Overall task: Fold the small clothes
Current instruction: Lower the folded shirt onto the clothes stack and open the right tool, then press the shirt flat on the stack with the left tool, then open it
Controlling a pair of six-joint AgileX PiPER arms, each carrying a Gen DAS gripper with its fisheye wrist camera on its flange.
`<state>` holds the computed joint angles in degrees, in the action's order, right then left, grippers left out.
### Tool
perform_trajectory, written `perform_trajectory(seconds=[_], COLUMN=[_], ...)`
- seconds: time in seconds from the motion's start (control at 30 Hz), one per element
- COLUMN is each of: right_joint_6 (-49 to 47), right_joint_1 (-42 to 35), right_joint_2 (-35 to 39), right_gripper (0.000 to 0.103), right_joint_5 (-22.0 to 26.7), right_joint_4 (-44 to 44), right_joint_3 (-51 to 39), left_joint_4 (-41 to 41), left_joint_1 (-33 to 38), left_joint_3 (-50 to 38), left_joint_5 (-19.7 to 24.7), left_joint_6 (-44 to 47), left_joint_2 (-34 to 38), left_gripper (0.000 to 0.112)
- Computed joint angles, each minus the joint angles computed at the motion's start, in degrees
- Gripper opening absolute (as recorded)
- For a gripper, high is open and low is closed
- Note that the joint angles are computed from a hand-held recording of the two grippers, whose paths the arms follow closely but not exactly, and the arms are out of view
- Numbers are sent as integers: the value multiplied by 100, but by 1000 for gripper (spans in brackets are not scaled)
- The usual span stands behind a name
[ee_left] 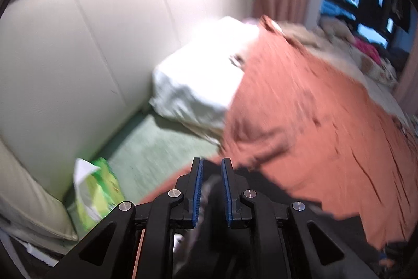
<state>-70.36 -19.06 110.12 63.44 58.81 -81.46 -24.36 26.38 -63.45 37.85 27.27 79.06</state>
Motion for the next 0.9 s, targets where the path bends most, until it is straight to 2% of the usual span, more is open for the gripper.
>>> perform_trajectory(seconds=[0.03, 0.1, 0.23, 0.33, 0.4, 0.47, 0.53, 0.63, 0.77, 0.9], right_joint_6=[-5, 190, 511, 665, 620, 501, 338, 126, -255, -235], right_joint_1=[20, 116, 41, -10, -28, -24, -34, -103, -192, 10], right_joint_2=[-41, -71, 94, 35, -59, -246, -447, -712, -868, -723], right_gripper=[19, 21, 24, 25, 25, 25, 25, 25, 25, 25], right_joint_5=[-74, -370, -219, -262, -301, -467, -637, -796, -630, -393], right_joint_4=[-30, -234, -374, -442, -396, -384, -287, -14, 450, 231], right_joint_3=[44, 83, -131, -160, -119, 37, 227, 508, 787, 682], left_joint_4=[-159, -655, -76, 20, 261, 95, 306, 832, 1643, 1852], left_joint_1=[107, 359, 109, -23, -149, -64, -109, -344, -723, -788], left_joint_3=[-37, -169, 13, 437, 783, 901, 961, 1128, 1263, 1039], left_joint_5=[-10, 364, 563, 638, 448, 503, 496, 161, -338, -428], left_joint_6=[20, 357, 233, 464, 350, 562, 464, 62, -692, -1129], left_joint_2=[21, 157, 199, 137, -104, -233, -292, -189, 106, 564], left_gripper=[16, 16, 16, 16, 16, 16, 16, 16, 16, 16])
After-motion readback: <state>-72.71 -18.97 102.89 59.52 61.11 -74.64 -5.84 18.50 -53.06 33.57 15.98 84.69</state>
